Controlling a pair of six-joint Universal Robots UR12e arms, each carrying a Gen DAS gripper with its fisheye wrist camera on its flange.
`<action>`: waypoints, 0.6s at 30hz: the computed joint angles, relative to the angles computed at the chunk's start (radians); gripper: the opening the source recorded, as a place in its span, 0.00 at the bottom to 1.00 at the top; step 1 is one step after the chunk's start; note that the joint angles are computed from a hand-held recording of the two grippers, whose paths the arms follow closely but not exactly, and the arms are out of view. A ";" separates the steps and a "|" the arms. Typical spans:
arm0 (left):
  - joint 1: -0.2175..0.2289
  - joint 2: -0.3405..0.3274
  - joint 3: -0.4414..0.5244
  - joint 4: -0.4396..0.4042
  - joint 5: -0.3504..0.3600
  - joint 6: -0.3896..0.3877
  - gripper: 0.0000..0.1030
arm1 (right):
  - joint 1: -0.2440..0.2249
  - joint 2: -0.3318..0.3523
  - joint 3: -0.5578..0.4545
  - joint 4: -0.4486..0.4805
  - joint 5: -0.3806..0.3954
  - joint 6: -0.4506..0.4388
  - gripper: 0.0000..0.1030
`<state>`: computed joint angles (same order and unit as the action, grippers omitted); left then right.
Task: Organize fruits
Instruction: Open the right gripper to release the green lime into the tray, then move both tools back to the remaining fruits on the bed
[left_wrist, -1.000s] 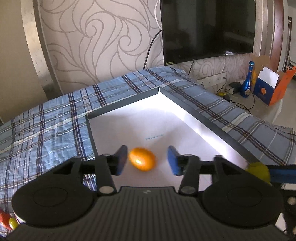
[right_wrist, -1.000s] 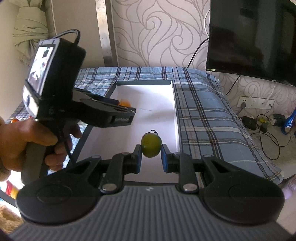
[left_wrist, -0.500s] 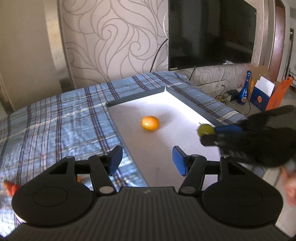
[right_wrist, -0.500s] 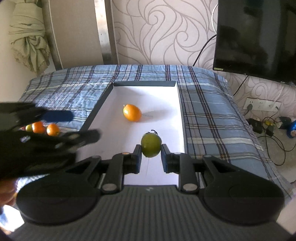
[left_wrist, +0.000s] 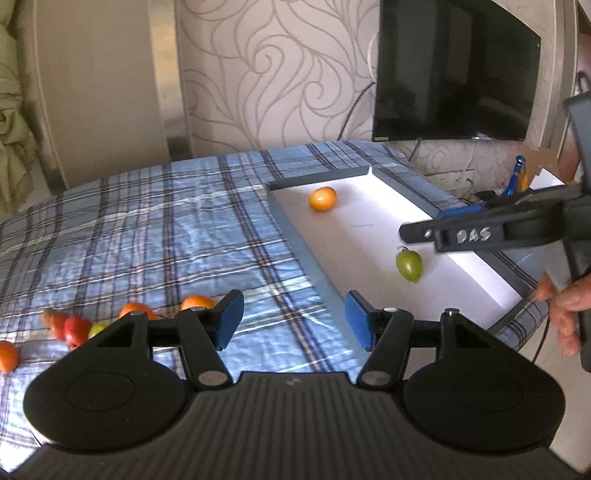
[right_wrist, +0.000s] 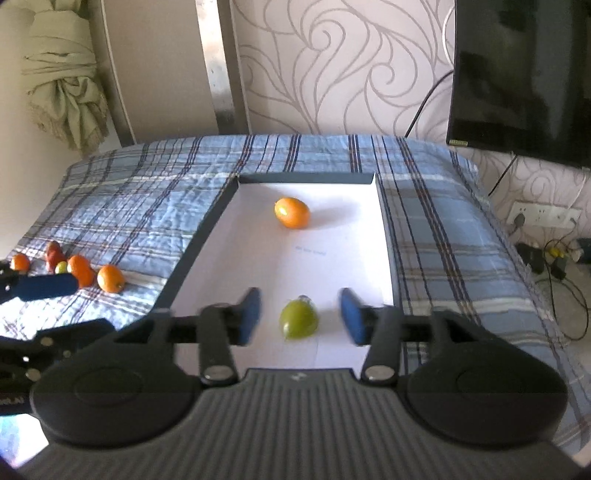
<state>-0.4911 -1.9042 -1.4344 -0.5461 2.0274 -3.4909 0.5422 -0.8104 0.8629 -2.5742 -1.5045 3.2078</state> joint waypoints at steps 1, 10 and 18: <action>0.000 0.004 -0.006 0.002 0.008 -0.003 0.65 | 0.002 -0.003 0.006 -0.030 -0.001 -0.005 0.52; -0.001 0.058 -0.074 -0.020 0.100 -0.051 0.65 | 0.050 0.004 -0.013 -0.101 0.015 -0.093 0.76; 0.012 0.140 -0.166 -0.097 0.205 -0.160 0.65 | 0.084 0.037 -0.073 -0.052 0.180 -0.147 0.75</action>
